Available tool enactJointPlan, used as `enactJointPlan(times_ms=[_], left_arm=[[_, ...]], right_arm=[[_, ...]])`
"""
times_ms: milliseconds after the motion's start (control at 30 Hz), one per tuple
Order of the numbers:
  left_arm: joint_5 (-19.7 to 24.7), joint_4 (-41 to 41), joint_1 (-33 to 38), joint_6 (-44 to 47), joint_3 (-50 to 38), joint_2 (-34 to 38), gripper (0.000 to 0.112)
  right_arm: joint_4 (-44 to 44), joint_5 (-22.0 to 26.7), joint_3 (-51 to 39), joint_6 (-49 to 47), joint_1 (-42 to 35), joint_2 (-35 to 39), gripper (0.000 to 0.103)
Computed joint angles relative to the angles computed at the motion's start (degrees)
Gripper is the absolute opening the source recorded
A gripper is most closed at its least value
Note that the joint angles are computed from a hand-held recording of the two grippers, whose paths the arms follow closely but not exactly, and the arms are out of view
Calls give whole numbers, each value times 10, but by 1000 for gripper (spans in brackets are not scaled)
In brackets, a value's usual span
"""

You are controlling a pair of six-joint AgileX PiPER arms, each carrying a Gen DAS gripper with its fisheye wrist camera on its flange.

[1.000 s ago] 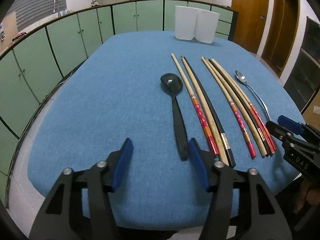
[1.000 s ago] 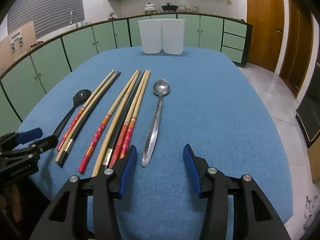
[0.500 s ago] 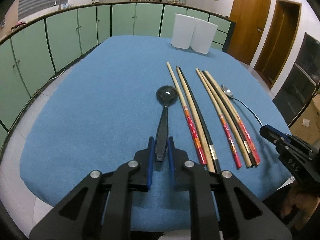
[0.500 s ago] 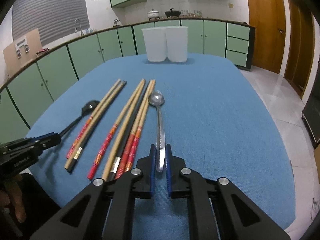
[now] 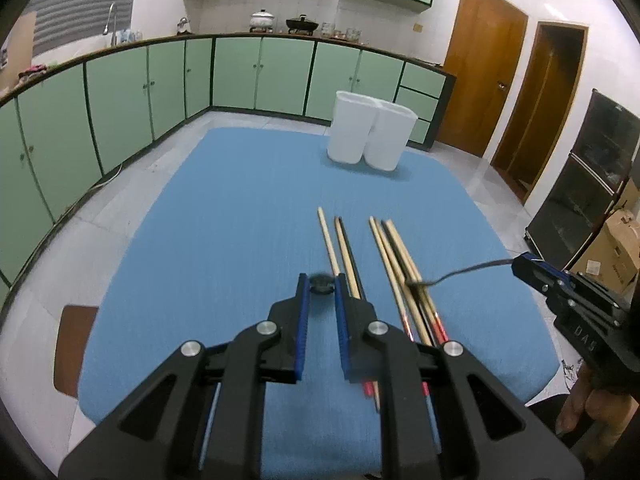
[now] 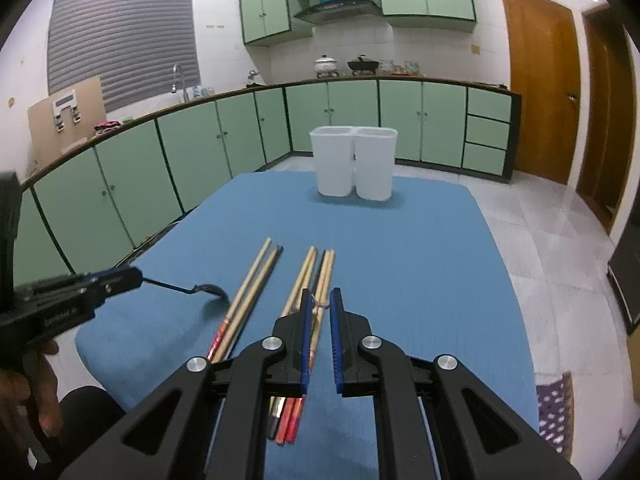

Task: Organize utensils
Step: 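Grasp the black plastic spoon with the left tool while the right tool grasps the metal spoon, then carry both spoons to the white cup holder and lower them in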

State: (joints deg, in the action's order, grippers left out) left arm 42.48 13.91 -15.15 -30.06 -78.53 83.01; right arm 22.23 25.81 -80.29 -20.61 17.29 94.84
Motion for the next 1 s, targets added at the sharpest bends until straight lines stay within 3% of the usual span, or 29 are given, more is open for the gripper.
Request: enactJointPlan(times_ms=[300,800,1000], left_arm=[[27,-69,38,94,-84,44,12],[21,-79,47,113,-96,46,12],[36,-100,58,144,-151,70,12]], right_arm=[[-37,80,-106,-2,3,43,8],[-36,84,-110,-7,10,28,5],[-22,101,-143,-20,-1,38,2]])
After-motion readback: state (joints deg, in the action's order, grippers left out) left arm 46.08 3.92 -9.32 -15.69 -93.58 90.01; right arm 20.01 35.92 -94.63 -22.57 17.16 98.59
